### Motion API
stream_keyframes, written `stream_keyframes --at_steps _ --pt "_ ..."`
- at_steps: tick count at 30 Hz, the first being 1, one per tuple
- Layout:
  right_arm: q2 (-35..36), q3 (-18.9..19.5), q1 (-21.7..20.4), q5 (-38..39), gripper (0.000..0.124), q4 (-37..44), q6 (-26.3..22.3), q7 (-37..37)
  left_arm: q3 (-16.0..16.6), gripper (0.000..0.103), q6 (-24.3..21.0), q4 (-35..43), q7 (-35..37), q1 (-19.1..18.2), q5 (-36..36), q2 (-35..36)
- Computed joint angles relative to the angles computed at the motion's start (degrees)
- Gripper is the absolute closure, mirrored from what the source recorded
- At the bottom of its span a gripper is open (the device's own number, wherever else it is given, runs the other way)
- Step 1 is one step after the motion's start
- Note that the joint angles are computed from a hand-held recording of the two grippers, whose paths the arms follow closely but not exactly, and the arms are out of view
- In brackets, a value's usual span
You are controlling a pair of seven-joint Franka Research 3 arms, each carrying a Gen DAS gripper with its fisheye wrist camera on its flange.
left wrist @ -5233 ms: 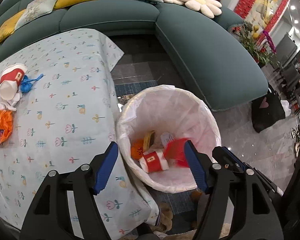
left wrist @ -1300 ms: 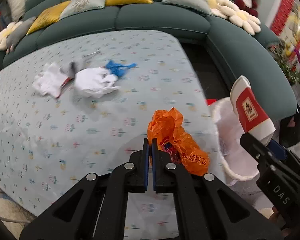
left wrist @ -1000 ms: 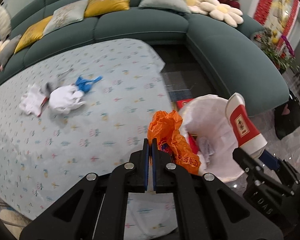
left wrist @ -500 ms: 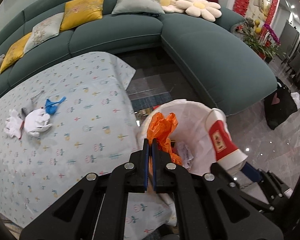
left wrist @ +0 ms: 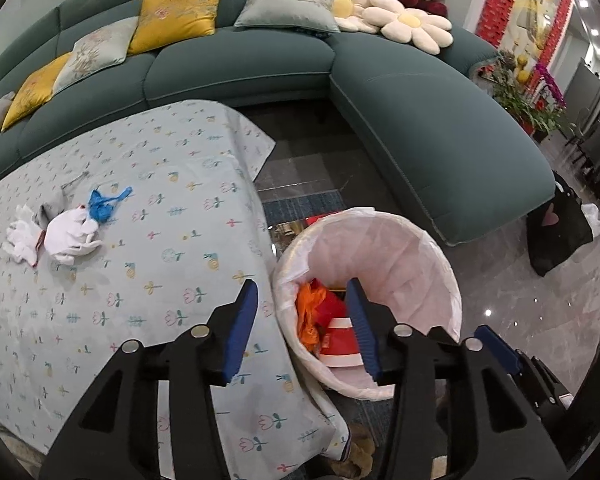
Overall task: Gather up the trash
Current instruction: 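Carry the cup and orange bag over the white bin and open both tools, then move both open tools back over the white gloves on the table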
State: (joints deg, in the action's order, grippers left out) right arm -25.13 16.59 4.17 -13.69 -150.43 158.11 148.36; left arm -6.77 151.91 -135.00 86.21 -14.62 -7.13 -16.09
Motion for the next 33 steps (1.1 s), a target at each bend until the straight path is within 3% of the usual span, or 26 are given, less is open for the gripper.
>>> stream_keyframes --at_steps 3,15,25,33 --pt "0.12 0.57 -0.33 -0.89 0.063 0.31 -0.27 0.32 -0.13 0.051 -0.06 -0.65 -2.12 1.25 1.22 -0.48" --pt "-0.03 2.01 -0.05 -4.91 0.062 2.1 -3.15 2.45 2.01 0.05 -0.75 -2.63 -5.46 4.94 3.74 -2.43" --pt "5.41 2.75 3.81 -7.6 0.062 8.49 -4.58 3.65 3.91 0.05 -0.35 -4.0 -7.1 9.12 6.09 -3.82" --pt "12.6 1.51 9.35 -11.72 0.062 16.34 -6.22 3.86 6.2 0.05 -0.54 -4.62 -7.22 13.2 7.55 -3.86"
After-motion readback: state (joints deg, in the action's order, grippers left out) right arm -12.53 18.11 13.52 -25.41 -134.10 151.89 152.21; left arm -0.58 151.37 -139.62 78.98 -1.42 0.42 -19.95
